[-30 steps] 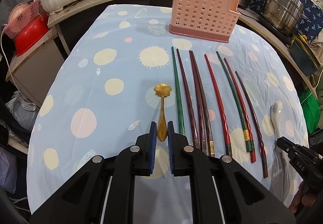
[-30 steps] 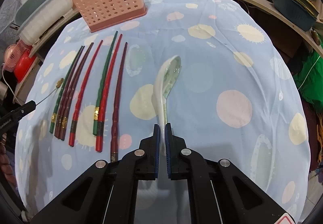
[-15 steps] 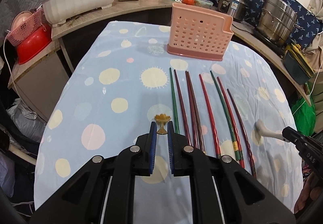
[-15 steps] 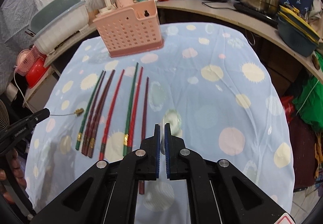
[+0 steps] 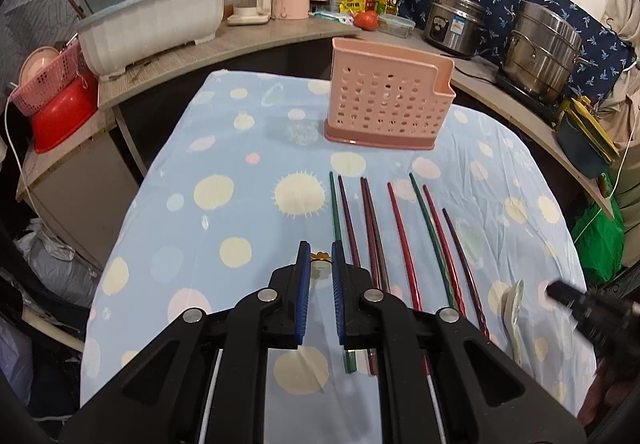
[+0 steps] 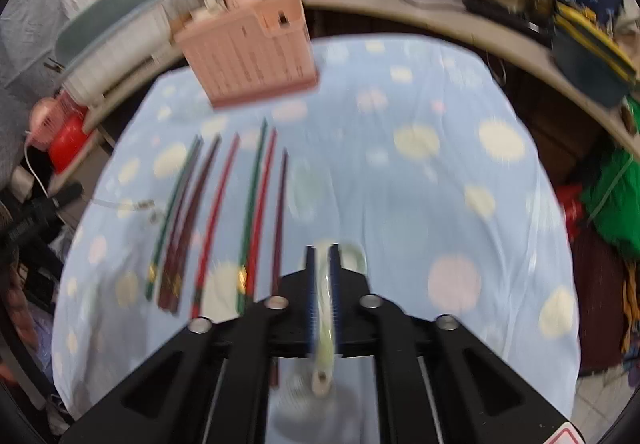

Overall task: Organize utensils
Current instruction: 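Carry the gold spoon with the left tool while the right tool carries the ceramic spoon toward the pink holder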

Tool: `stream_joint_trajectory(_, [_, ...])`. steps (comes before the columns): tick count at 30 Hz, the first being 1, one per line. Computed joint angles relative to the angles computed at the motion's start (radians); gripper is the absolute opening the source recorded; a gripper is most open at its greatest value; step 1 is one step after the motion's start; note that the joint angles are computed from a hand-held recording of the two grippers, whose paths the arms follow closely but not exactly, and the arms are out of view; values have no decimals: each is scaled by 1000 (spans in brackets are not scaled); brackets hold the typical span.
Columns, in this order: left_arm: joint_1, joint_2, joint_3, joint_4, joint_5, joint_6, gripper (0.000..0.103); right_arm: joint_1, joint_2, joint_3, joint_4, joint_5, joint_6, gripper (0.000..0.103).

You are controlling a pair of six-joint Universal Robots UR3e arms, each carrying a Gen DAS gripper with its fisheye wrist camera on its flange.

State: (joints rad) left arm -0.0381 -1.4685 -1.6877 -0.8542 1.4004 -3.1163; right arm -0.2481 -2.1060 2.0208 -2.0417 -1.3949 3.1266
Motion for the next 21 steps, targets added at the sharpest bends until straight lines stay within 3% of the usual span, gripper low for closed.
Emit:
stream_joint_trajectory(4, [-6,13,-40,-8,-3,-1,10,15,-71,122,44,-7,15,22])
stream_joint_trajectory(9, [-7,37,-73,-13,1,-4,10,46,-65,201,-13,-41,36,20])
stream_joint_trajectory(12, [-5,45,-83,-15,2,-7,10,57,-57,202,-30,-56,32,12])
stream_joint_trajectory(21, [-2,63,-78,-14,-5,-5,10,57,-74,148,-6,-56,19,10])
